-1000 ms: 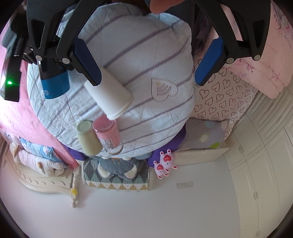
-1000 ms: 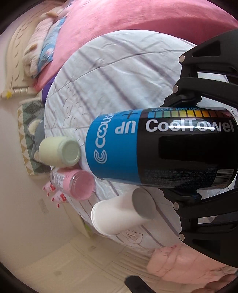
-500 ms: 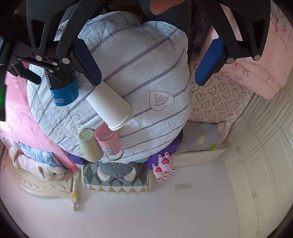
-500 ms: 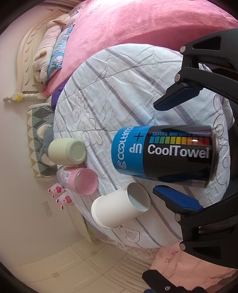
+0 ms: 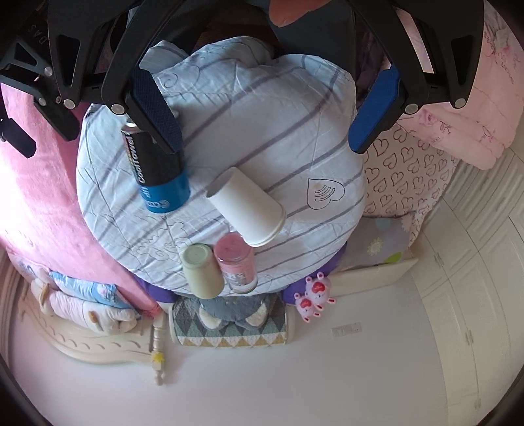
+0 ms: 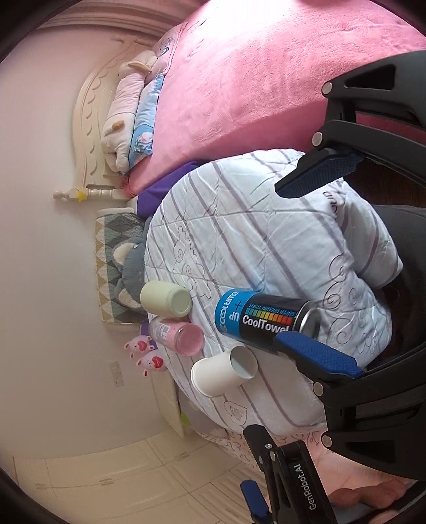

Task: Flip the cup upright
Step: 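Lower the can onto the quilt and open the right gripper, then reach the left tool to the can and close its gripper around it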

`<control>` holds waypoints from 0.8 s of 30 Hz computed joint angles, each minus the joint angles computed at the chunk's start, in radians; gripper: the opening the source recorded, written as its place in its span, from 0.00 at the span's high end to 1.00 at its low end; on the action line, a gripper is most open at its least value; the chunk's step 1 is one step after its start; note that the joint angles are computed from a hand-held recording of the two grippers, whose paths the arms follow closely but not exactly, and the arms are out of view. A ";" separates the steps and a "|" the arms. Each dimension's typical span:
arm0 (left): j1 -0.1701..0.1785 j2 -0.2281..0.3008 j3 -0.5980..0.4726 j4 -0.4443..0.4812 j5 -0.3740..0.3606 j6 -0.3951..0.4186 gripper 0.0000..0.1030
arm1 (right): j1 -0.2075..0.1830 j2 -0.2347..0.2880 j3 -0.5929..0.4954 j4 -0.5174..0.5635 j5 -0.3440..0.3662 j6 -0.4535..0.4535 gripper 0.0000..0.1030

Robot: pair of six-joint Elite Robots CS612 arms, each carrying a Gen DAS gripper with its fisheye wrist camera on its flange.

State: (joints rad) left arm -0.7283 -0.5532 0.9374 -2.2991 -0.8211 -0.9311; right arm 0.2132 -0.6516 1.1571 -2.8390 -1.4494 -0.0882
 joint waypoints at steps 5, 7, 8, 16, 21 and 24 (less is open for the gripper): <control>-0.006 0.007 -0.017 0.041 -0.022 -0.022 0.00 | -0.015 -0.007 0.020 -0.005 0.026 0.012 0.18; -0.010 0.015 -0.033 0.053 -0.018 -0.013 0.00 | -0.018 -0.006 0.022 -0.006 0.032 0.012 0.18; -0.012 0.019 -0.041 0.056 -0.016 -0.009 0.00 | -0.020 -0.008 0.026 -0.008 0.034 0.011 0.18; -0.006 0.082 -0.171 0.094 -0.092 0.034 0.00 | -0.039 -0.012 0.043 -0.027 0.038 0.015 0.18; 0.003 0.168 -0.340 0.190 -0.147 0.055 0.00 | -0.055 -0.003 0.030 -0.018 0.038 0.018 0.18; 0.016 0.252 -0.510 0.295 -0.205 0.055 0.00 | -0.066 0.009 0.011 0.001 0.043 0.022 0.18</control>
